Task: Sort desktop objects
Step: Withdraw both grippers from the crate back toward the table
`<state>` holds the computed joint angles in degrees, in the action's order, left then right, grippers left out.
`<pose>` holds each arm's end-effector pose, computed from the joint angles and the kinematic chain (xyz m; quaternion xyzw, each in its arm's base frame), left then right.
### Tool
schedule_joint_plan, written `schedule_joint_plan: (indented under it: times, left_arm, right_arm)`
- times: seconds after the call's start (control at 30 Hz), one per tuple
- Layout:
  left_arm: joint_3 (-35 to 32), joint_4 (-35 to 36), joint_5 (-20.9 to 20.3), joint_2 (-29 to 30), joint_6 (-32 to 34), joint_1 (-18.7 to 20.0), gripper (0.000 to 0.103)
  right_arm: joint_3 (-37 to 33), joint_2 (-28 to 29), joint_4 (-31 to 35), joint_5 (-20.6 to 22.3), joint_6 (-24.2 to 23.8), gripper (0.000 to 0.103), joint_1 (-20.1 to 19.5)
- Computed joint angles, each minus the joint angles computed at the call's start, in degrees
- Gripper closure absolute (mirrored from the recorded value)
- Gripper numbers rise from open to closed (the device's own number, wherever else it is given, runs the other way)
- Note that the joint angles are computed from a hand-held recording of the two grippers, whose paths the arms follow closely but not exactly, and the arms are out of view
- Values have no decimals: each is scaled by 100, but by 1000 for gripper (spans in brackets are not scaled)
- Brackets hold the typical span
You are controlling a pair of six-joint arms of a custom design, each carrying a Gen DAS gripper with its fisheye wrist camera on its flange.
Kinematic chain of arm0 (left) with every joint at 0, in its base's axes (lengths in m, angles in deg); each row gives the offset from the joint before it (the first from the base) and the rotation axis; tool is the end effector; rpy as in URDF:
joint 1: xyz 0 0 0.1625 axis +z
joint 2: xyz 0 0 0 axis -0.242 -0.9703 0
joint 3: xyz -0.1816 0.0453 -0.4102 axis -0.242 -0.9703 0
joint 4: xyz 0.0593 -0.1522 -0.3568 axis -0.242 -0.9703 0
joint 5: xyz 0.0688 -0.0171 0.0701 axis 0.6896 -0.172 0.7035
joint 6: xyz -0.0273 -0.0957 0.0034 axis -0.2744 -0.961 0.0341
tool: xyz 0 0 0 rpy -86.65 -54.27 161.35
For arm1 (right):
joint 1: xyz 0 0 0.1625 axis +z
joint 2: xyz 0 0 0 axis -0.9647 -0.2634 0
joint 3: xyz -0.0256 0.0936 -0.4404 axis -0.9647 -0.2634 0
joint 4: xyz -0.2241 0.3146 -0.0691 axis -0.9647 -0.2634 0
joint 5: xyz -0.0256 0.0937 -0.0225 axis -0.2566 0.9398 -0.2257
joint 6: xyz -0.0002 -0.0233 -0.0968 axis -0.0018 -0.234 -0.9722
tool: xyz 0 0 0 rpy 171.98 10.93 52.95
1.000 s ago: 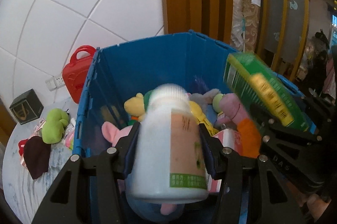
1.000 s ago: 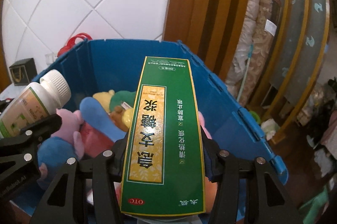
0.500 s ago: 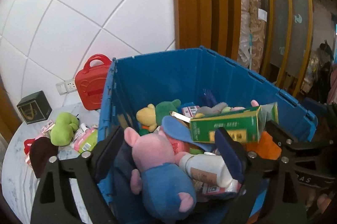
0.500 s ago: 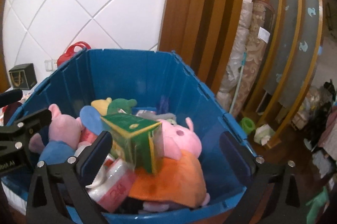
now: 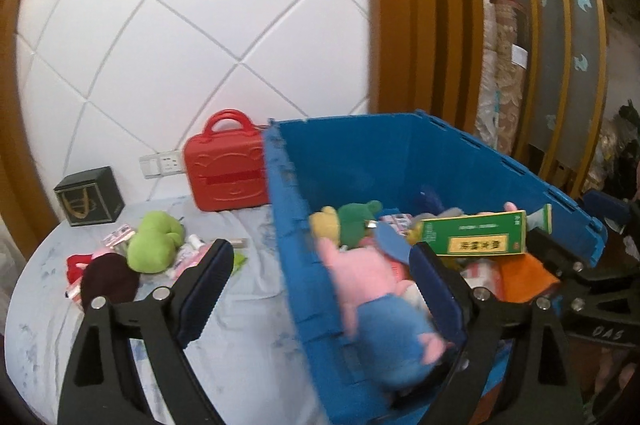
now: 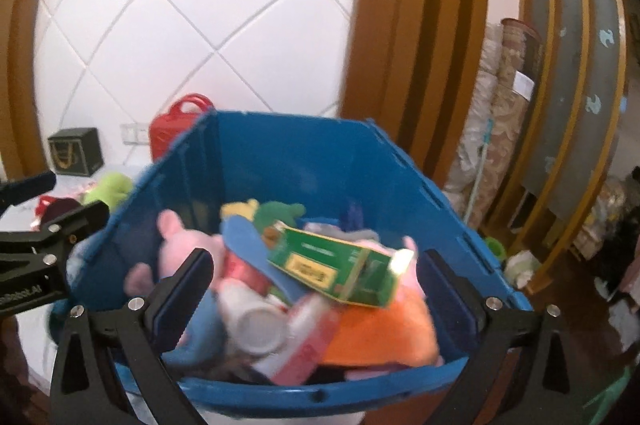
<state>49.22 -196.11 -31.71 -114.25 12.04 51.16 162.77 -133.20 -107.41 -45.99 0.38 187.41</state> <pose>-0.4234 -0.5911 0.2794 0.2648 0.8108 -0.4375 0.2848 0.3098 -0.5694 0.3546 0.2339 -0.7763 0.4530 0.3708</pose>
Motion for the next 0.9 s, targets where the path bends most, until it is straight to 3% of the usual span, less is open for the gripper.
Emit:
schedule_joint_plan:
  times: [0.23,0.5,0.67,0.9]
  left_arm:
    - [507,-352,39,-676,254,333,13]
    - [917,-310,-175,-1680,872,1167,13]
    - [775,174,-475,-2129,1194,1939,13]
    - [161,1318,-881,-2071,807,3026,13]
  right_arm:
    - [-349,622,-87,19,19,0,479]
    - [-1376,1883,96,-144,494,0,1075]
    - [-2367,2786,860,-297,1152,0,1297]
    - [-3615,3760,2680,-800,2229,0,1226]
